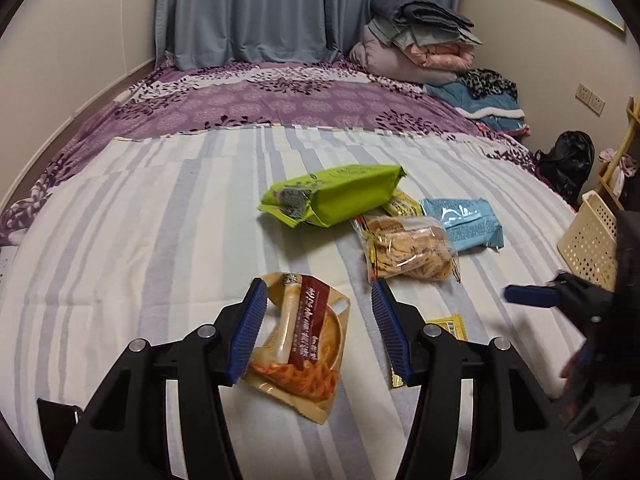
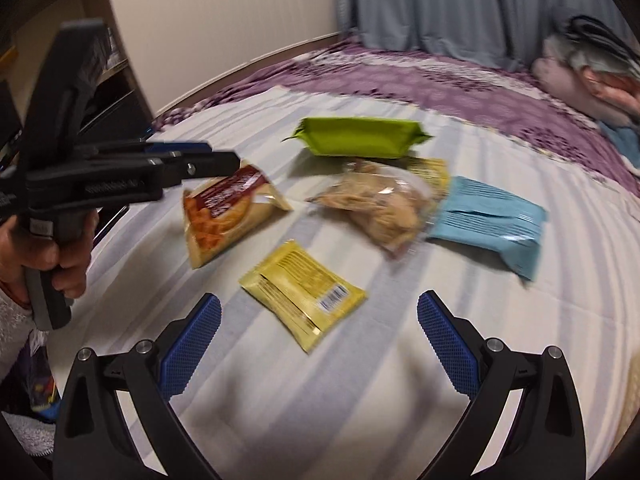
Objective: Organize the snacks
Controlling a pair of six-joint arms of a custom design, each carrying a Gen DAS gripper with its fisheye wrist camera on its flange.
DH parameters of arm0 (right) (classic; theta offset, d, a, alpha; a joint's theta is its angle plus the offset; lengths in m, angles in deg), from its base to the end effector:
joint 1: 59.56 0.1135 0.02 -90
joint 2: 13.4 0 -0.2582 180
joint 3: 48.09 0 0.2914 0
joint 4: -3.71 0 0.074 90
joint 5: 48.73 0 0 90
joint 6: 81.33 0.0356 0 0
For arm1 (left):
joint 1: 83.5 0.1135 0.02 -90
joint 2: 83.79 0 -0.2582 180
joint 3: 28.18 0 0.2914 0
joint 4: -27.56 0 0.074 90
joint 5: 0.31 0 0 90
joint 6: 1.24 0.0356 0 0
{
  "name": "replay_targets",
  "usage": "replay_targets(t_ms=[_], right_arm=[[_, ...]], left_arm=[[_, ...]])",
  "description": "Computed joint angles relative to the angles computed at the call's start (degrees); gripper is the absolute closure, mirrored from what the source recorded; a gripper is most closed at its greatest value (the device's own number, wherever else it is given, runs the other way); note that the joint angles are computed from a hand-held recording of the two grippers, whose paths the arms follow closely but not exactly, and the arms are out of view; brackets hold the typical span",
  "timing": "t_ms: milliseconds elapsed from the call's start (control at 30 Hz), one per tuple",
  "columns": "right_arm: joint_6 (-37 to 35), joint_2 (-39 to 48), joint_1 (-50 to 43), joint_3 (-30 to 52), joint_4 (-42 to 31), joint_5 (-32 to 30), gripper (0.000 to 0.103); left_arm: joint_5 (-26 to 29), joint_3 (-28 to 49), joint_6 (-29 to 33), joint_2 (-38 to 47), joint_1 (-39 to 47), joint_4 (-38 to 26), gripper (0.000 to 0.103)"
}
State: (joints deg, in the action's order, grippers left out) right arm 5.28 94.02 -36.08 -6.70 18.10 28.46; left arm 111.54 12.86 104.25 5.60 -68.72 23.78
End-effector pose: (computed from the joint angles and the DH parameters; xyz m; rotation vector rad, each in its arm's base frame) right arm 0.2566 0.1201 0.0083 -0.6725 2.3970 0.4259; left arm 0.2708 0.0578 0.0694 0.1738 2.3996 -0.2323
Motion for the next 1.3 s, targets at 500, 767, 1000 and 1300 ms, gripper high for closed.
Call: replay_targets(t_ms=[500,767,1000,1300], right_arm=[[-9.46,9.82,1.23,12.21,-10.27,-4.25,0.026],[-9.82,5.0,4.73,5.06,-7.85,-1.62,0.027],[-4.66,7.21,5.81,8.76,-7.58,5.61,0.038],[-0.06,5.24,4.82,5.97,-6.08,7.69,0.056]], left_arm=[[-0.57,0.88,0.71,2.7,4.12,-0.39,0.034],[-1.11,2.05,0.3,5.1,4.71,-0.02,0.033],[-1.58,1.52,0.91,5.3,4.34,0.17,0.033],[-3.39,0.07,1.57,6.43,1.08,2.36,0.018]])
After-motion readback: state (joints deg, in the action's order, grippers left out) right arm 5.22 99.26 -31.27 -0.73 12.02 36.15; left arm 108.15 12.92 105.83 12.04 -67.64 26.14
